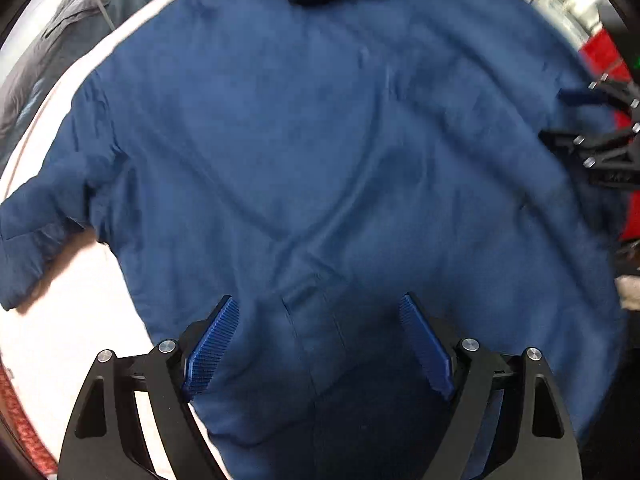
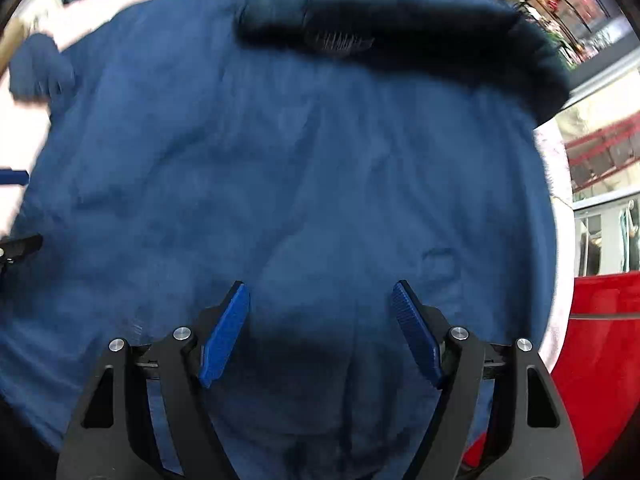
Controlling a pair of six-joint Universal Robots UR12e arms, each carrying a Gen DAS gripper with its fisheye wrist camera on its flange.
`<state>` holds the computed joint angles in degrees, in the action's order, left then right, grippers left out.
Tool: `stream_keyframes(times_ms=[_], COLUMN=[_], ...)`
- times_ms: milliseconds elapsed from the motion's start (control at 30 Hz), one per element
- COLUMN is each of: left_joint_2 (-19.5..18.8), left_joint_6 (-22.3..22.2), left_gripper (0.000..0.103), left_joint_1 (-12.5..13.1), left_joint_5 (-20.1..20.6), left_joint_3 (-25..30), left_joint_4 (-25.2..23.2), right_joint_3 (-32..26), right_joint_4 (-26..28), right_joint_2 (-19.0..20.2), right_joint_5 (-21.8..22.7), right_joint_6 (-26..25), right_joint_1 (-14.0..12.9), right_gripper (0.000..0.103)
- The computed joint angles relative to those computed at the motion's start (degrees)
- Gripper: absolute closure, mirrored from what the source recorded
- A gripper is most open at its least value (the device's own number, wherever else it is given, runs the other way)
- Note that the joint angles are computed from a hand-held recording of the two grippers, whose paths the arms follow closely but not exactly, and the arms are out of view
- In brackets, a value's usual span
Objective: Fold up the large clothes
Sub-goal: 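Spread the navy jacket flat on the table with both grippers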
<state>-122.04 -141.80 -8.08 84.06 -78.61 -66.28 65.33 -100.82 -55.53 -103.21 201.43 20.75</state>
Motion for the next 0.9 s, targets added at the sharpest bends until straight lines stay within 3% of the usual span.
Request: stream_keyframes(times_ms=[133,233,367,600,733,900], left_joint_2=[-0.14,0.25,0.56,-0.23,-1.54,-2.09], left_joint_6=[-2.54,-6.18,-7.74,-8.86,-9.39,-10.13], left_gripper=[0.021,0.007,0.005,0.005,0.005,0.005], left_joint_1=[-0.34,0.08,0.27,-0.48,-1.06,-1.36], left_joint_5=[1.44,1.14,0.93,2.37,3.56,3.9], left_joint_3=[-2.38,-4.86,-6.97,-5.43,-2.82,-1.71], left_joint_4=[1.82,6.65,10.74,8.47,5.79,5.1], right_joint_3=[2.4,3.26,2.96,0.35,-3.39,-7.57], right_joint_4=[0.74,-0.16,-0.33,2.12,5.83,6.05], right_joint_2=[0.01,0.36,0.96,2.74,4.88,7.2], right_joint_5=[1.1,-0.16,-0.71,-0.22,0.02,-3.37], right_joint_6=[-0.53,-3.11,-3.31,-6.02,-4.74,-3.43], right_joint_1=[-0.26,0.36,0.7,0.29,0.25,0.61], right_gripper=[0.026,0.022,0.012,0.007,0.006,0.007])
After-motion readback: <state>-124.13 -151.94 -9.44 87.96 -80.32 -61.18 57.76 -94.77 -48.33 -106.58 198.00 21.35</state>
